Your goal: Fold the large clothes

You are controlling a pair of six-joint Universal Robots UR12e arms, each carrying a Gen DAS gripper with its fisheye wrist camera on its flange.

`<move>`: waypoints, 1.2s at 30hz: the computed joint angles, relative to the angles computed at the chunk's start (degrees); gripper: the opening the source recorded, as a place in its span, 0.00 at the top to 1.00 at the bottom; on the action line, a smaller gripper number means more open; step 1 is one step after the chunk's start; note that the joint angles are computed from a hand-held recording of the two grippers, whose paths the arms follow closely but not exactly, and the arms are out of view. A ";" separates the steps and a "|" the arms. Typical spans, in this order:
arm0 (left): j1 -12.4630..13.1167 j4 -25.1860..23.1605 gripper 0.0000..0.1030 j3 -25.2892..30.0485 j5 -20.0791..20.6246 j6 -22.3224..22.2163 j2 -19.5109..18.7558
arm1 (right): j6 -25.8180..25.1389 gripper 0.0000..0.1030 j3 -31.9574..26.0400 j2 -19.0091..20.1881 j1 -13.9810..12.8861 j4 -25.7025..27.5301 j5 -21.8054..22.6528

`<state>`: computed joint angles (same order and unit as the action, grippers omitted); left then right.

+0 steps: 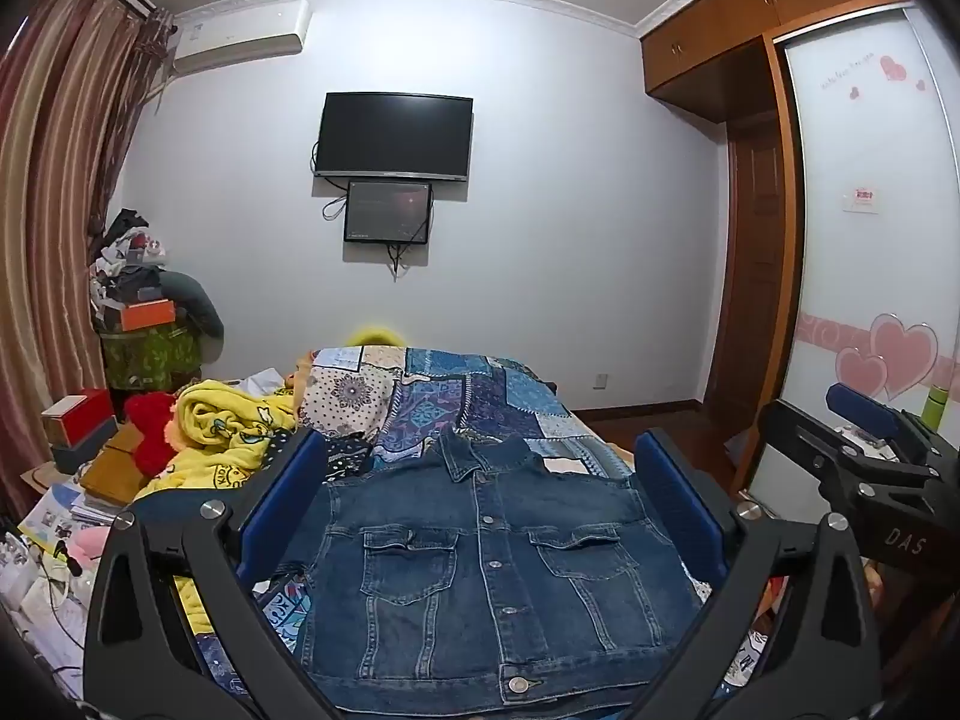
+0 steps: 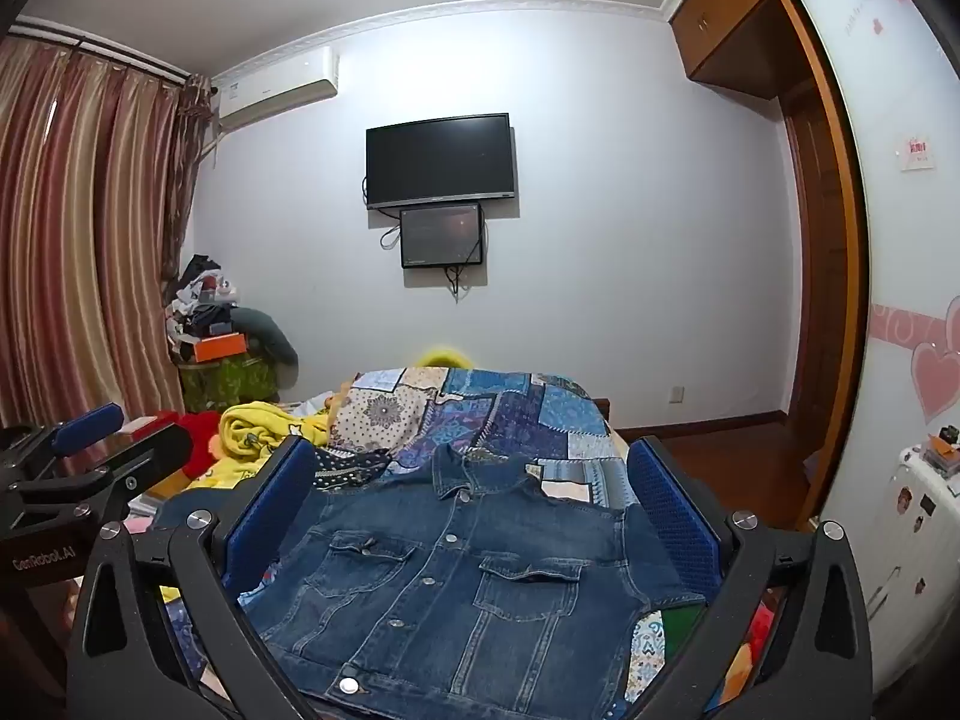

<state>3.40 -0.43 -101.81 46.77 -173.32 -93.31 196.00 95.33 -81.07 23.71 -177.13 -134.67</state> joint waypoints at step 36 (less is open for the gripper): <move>-0.36 -2.35 0.00 0.85 0.68 1.01 -0.62 | 1.25 0.00 0.04 -0.18 -0.32 1.27 0.72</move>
